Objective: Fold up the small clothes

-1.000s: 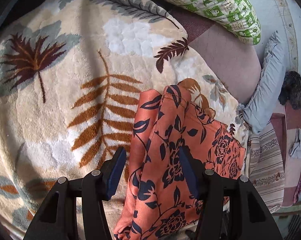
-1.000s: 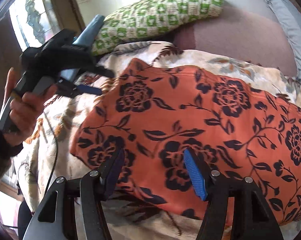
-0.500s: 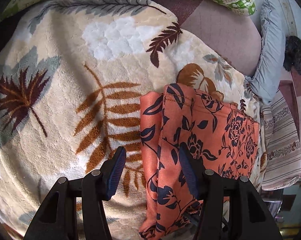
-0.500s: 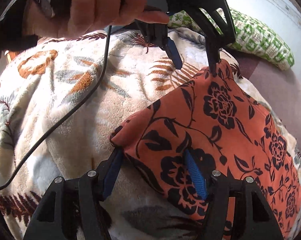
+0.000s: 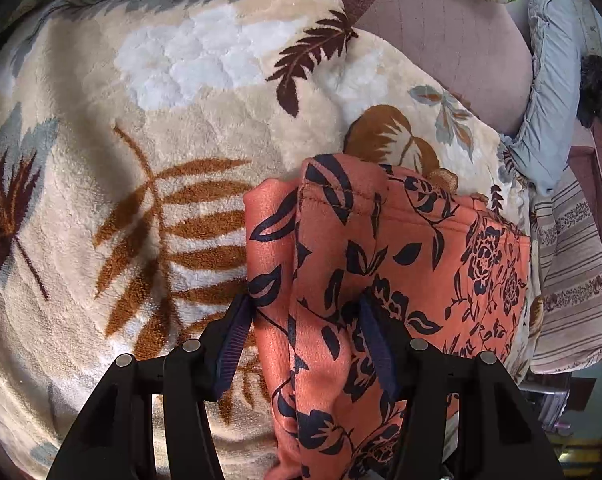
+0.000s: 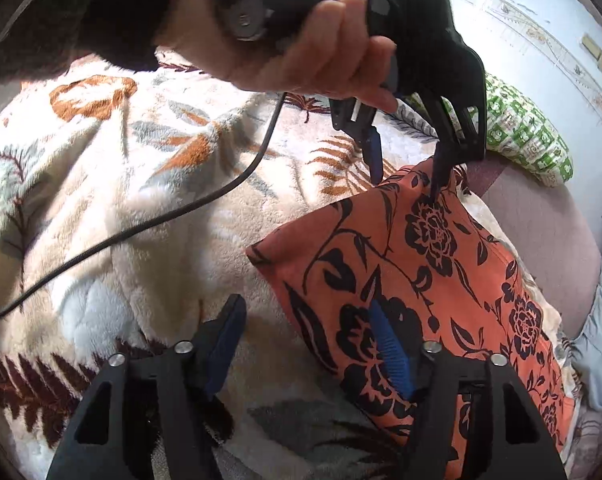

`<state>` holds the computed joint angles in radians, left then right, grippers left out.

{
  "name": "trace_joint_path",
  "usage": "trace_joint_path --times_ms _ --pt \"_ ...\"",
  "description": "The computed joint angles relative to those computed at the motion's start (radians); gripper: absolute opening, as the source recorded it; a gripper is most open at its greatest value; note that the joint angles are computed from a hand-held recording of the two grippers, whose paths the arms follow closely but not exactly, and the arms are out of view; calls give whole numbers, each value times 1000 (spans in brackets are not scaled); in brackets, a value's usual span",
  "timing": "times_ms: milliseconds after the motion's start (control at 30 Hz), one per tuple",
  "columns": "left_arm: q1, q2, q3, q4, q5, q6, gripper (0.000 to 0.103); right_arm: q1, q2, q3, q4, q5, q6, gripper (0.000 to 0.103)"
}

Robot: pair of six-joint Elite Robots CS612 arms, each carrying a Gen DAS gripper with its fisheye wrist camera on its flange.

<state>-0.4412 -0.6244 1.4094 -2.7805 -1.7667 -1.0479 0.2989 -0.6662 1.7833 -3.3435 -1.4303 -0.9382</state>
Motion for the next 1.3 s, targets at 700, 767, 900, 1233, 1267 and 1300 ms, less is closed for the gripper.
trace_joint_path --times_ms 700,767,900,1233,1267,1300 --pt "-108 12 -194 93 121 154 18 -155 -106 17 104 254 399 10" --pt "-117 52 -275 161 108 162 20 -187 -108 8 154 281 467 10" --pt "-130 148 -432 270 65 136 25 -255 -105 4 277 342 596 12" --pt "-132 235 -604 462 29 74 27 -354 -73 -26 474 547 704 24" --pt "-133 220 -593 465 34 90 28 -363 -76 -22 480 575 694 30" --pt "-135 205 -587 477 50 103 30 -373 -78 -16 479 606 686 34"
